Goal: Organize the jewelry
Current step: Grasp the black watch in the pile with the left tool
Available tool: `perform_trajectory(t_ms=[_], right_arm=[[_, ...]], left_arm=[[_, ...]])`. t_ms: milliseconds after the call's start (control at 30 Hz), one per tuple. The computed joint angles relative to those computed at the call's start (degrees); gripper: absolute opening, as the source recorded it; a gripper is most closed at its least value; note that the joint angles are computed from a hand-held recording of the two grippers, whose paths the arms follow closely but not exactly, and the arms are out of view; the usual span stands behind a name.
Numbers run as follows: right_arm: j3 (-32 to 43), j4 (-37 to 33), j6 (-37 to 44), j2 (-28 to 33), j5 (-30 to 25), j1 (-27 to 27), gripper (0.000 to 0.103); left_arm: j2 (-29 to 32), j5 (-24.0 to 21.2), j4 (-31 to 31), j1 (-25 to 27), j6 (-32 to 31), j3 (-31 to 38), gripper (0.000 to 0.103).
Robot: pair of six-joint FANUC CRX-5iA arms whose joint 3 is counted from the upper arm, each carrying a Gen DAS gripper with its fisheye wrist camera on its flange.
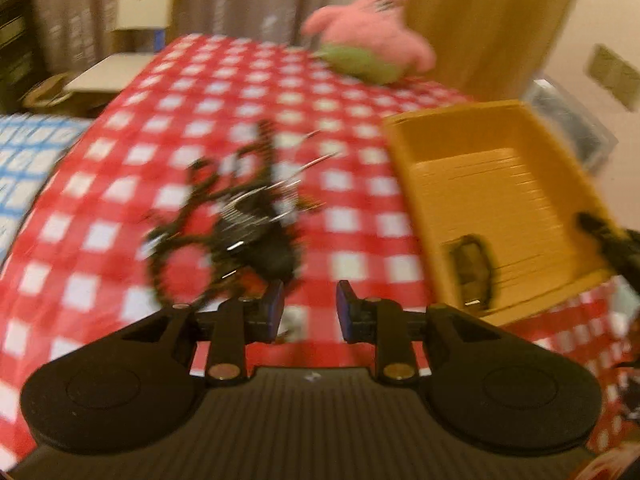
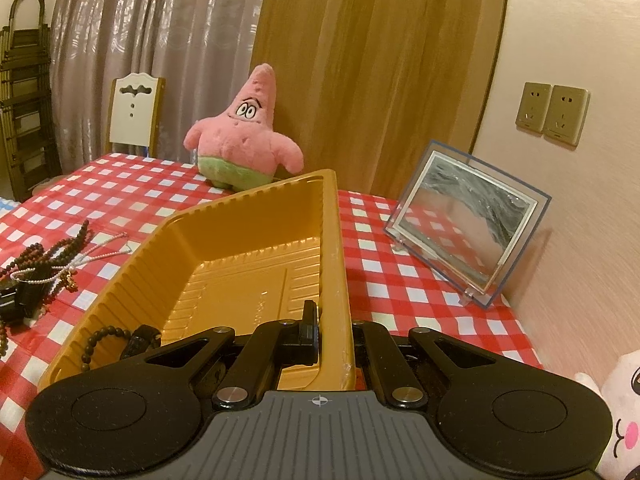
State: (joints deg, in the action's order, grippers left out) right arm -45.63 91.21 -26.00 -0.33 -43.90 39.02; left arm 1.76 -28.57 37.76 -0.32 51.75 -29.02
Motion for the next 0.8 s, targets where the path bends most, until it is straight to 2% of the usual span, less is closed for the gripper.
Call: perform_trajectory(t_ms=[67, 233, 533, 800], right_arm=[[0.05, -0.46, 0.27, 0.01, -0.27, 0.32, 0.003], [0.14, -0.57, 0.43, 0.08, -0.43, 0.44, 0.003], [0.22, -0.72, 0.58, 0.07, -0.44, 0.49, 0.003], [0.22, -0.70, 0.62, 0.08, -0.43, 0.50, 0.003]], left_arm=[[0.81, -0.76, -5.66, 0.66, 5.76, 1.72, 0.025], [2.02, 0.02, -11.75, -0.52, 10.96, 3.74, 0.029], [3.96, 1.34, -14.31, -2.38, 14.55, 5.61, 0.033], [7.43, 1.10, -23.88, -3.81, 26.46, 10.74, 0.033]])
